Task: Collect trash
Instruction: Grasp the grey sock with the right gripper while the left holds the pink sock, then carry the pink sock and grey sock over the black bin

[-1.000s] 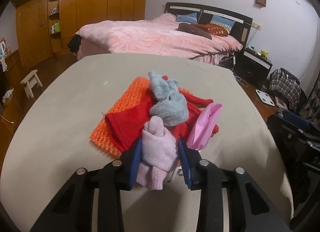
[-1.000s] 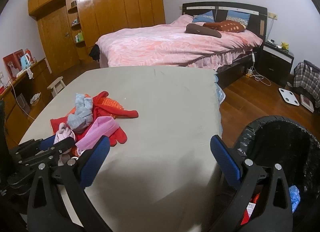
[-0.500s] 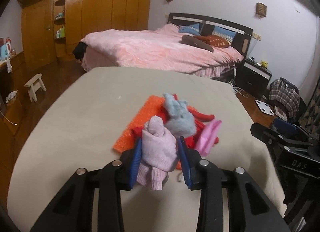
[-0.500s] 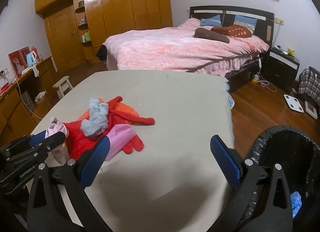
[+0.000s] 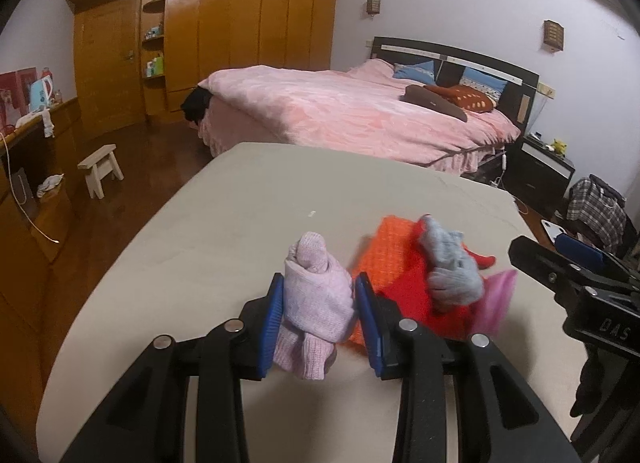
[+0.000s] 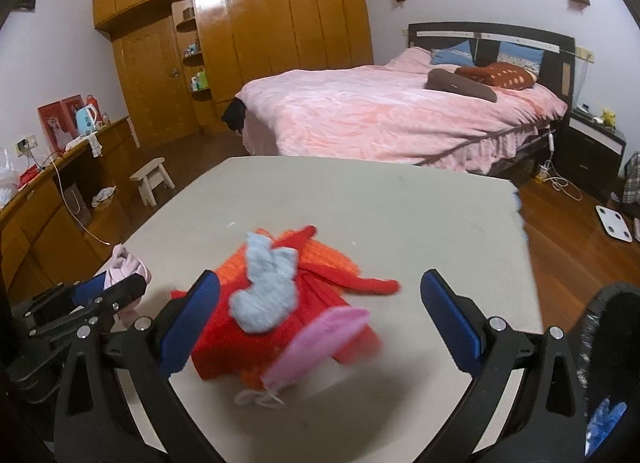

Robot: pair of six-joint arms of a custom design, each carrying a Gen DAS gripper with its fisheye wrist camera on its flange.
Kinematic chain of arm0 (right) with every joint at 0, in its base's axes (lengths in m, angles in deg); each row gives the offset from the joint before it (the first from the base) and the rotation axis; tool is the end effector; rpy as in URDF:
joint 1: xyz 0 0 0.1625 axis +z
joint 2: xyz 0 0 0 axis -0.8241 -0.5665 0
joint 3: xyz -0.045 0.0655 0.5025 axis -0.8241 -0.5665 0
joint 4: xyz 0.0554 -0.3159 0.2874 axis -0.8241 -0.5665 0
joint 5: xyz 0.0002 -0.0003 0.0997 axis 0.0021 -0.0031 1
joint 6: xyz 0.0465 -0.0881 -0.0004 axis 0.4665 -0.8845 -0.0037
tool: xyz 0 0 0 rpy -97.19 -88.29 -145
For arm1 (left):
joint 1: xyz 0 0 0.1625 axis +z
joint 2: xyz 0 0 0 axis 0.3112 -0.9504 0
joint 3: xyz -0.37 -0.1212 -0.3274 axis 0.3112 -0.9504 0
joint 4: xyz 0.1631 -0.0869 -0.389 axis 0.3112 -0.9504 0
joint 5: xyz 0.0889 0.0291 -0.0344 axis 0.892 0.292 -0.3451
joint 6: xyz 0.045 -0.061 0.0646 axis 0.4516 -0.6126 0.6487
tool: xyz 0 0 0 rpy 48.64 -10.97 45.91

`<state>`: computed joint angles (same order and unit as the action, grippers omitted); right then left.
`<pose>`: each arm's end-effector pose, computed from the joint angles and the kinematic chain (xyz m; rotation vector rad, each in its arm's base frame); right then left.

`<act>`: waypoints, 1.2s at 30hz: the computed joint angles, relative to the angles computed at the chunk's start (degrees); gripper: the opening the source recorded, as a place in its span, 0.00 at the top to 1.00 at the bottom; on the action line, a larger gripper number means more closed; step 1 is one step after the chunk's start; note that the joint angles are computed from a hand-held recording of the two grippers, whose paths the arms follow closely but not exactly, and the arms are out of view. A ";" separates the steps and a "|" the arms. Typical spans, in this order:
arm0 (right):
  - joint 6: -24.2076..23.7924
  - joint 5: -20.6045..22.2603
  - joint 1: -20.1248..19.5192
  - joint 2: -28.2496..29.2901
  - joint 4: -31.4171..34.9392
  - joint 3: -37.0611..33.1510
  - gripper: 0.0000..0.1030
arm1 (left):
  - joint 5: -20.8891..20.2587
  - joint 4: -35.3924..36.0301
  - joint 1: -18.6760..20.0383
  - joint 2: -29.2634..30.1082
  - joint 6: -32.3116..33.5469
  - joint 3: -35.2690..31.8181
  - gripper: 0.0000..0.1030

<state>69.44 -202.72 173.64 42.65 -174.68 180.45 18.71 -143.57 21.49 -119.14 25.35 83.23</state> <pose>0.3327 -0.4431 0.0708 0.7713 -2.4065 1.0106 -0.1108 -0.3820 0.2658 0.2765 2.1612 -1.1267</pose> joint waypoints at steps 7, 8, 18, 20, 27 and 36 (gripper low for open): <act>0.79 0.44 0.19 2.79 2.56 -2.70 0.19 | 0.28 -4.50 2.28 -0.11 4.87 -0.28 0.65; 1.02 0.44 0.15 3.03 3.46 -3.07 0.22 | 0.26 -4.76 2.46 -0.22 5.32 -0.31 0.65; 2.86 0.95 -0.15 4.57 7.64 -4.14 0.40 | -0.16 -6.72 3.65 0.17 7.17 -0.82 0.65; 2.94 1.58 -0.36 4.46 8.73 -4.13 0.48 | -0.22 -6.80 3.64 0.40 6.96 -0.92 0.65; 2.52 2.76 -0.64 4.27 8.61 -3.53 0.56 | -0.16 -7.25 3.50 0.53 7.24 -0.62 0.65; 2.24 4.17 -0.10 1.68 6.75 -2.40 0.56 | 0.55 -6.04 1.69 0.12 6.83 -0.88 0.65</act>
<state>71.69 -198.56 173.54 44.33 -167.93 178.05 19.25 -149.62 23.18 -119.01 32.18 82.35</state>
